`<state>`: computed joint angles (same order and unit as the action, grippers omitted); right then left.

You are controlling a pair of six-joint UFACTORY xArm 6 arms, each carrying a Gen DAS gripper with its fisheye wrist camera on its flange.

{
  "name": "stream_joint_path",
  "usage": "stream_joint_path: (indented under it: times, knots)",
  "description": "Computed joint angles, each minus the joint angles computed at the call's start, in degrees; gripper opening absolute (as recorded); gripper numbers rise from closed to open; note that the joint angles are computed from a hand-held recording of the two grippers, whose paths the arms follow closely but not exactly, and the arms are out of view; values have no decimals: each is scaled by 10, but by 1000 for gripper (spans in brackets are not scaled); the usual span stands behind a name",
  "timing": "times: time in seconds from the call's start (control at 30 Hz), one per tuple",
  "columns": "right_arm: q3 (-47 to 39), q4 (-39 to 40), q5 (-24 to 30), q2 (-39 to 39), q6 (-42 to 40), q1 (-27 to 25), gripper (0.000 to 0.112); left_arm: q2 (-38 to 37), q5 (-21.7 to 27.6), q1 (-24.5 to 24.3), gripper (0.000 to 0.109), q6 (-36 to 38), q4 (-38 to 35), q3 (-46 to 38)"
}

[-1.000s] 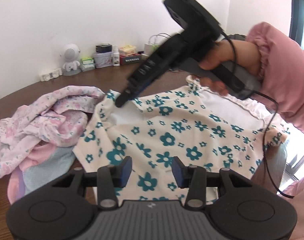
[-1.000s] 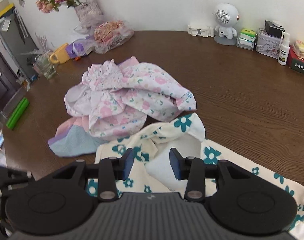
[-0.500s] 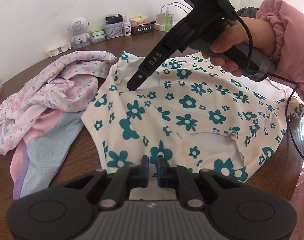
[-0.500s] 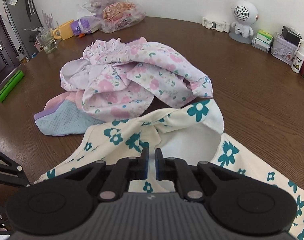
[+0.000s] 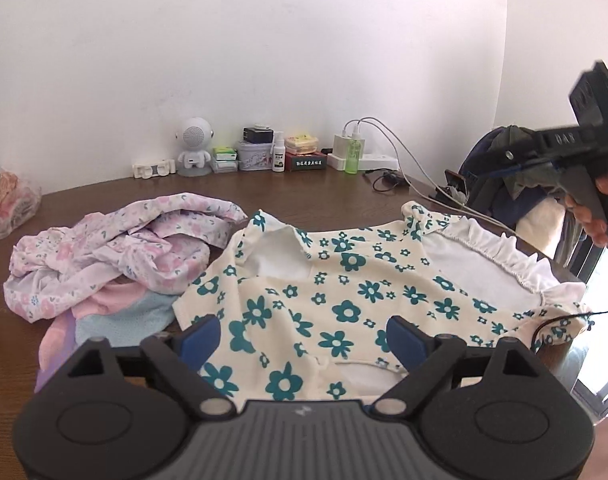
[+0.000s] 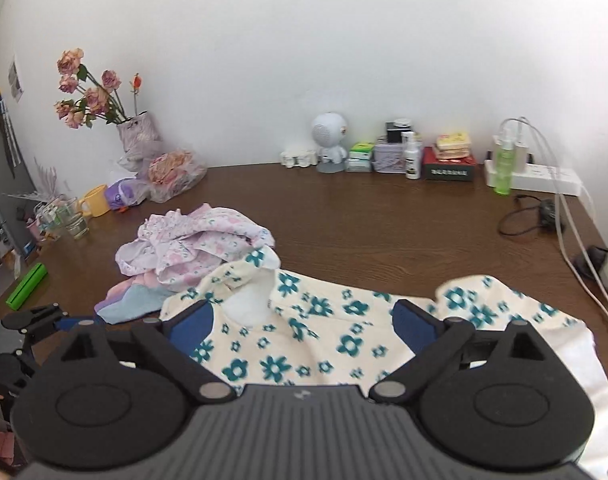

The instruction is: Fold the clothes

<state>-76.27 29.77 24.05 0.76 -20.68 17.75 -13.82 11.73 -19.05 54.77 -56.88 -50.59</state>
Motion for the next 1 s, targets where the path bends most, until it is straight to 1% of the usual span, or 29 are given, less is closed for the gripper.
stream_joint_path:
  times: [0.07,0.1,0.17,0.23,0.3,0.37,0.4,0.43,0.47,0.53,0.57,0.67,0.7,0.73,0.77,0.8,0.83,0.87,0.93,1.0]
  knots:
    - [80,-22,-29,-55,20,-10,99,-4,0,-8,90,2,-17,4]
    - [119,-33,-38,-81,30,-16,99,-2,2,-11,90,-5,-10,0]
    - [155,-28,-39,-108,25,-27,99,24,10,-11,90,-66,61,-28]
    - [167,-18,-37,-118,11,-35,99,59,27,-7,88,-117,126,-72]
    - [166,-13,-37,-118,-3,-38,99,124,69,4,85,-165,182,-158]
    - [164,-8,-36,-119,-20,-38,99,201,127,15,73,-239,249,-259]
    - [168,3,-32,-125,-39,-38,99,245,164,20,63,-263,275,-318]
    - [172,14,-29,-132,-58,-37,99,284,195,22,58,-295,308,-369]
    - [177,25,-24,-140,-77,-37,99,324,227,23,58,-326,340,-423]
    - [194,51,-12,-167,-117,-40,99,392,269,17,58,-383,397,-511]
    - [204,68,-2,-183,-136,-43,99,421,281,14,58,-405,420,-547]
    - [235,97,14,-226,-151,-57,99,505,332,12,57,-453,450,-660]
    - [246,94,14,-236,-143,-61,99,529,348,12,53,-465,454,-696]
    - [256,91,13,-246,-135,-66,99,552,365,13,44,-476,457,-729]
    - [266,88,13,-255,-127,-70,99,565,369,14,35,-486,460,-747]
    - [275,89,12,-261,-122,-74,99,576,372,15,11,-490,455,-764]
    - [283,90,11,-266,-117,-78,99,588,376,16,2,-493,447,-784]
    - [290,92,10,-271,-112,-82,99,595,373,18,1,-495,432,-793]
    - [296,101,7,-270,-111,-84,99,595,336,13,1,-506,448,-787]
    - [302,109,4,-269,-110,-86,99,582,294,8,1,-515,467,-756]
